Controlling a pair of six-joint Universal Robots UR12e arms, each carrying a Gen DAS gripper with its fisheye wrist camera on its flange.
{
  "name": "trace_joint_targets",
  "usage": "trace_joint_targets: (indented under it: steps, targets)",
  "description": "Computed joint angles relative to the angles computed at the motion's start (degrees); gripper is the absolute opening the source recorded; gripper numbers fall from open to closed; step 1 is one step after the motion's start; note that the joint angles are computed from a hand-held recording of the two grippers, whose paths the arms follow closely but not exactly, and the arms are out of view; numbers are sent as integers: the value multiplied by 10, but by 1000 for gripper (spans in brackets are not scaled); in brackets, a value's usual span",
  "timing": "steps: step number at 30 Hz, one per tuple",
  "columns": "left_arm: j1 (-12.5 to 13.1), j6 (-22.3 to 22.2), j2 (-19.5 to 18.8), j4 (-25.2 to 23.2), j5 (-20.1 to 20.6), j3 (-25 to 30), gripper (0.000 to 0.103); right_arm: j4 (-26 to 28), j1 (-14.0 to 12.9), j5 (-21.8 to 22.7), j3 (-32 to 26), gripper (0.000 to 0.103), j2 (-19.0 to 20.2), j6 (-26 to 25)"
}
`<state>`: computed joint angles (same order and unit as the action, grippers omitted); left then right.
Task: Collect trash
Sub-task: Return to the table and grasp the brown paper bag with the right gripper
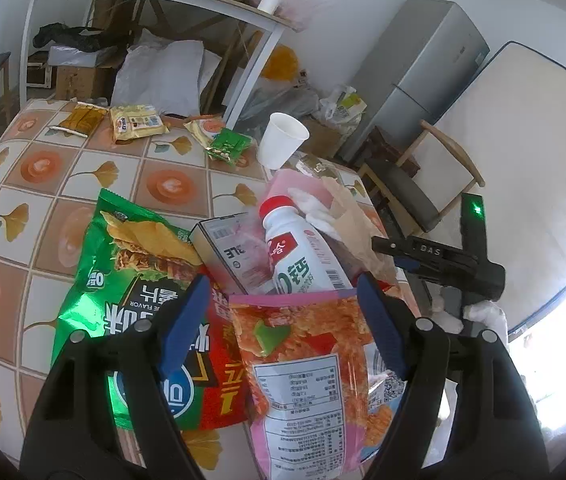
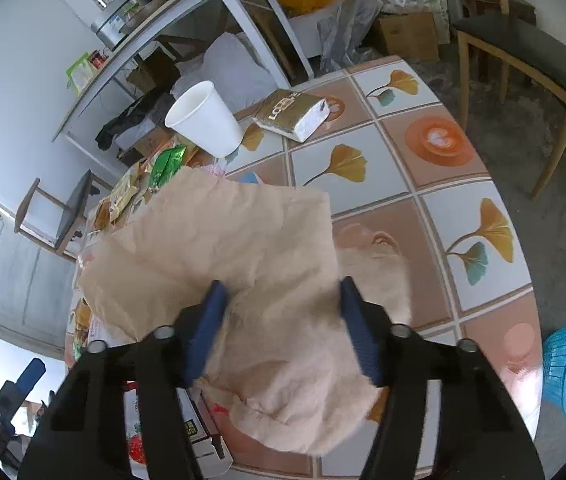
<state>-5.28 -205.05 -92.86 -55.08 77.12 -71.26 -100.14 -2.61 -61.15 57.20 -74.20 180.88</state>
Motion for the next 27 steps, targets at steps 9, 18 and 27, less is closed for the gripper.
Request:
trace_joint_targets:
  steps: [9, 18, 27]
  targets:
    - [-2, 9, -2, -2, 12, 11, 72, -43, -16, 31, 25, 11, -20, 19]
    - [1, 53, -29, -50, 14, 79, 72, -156, -61, 164, 76, 10, -56, 92]
    - [-20, 100, -74, -100, -6, 149, 72, -228, -114, 282, 144, 10, -88, 184]
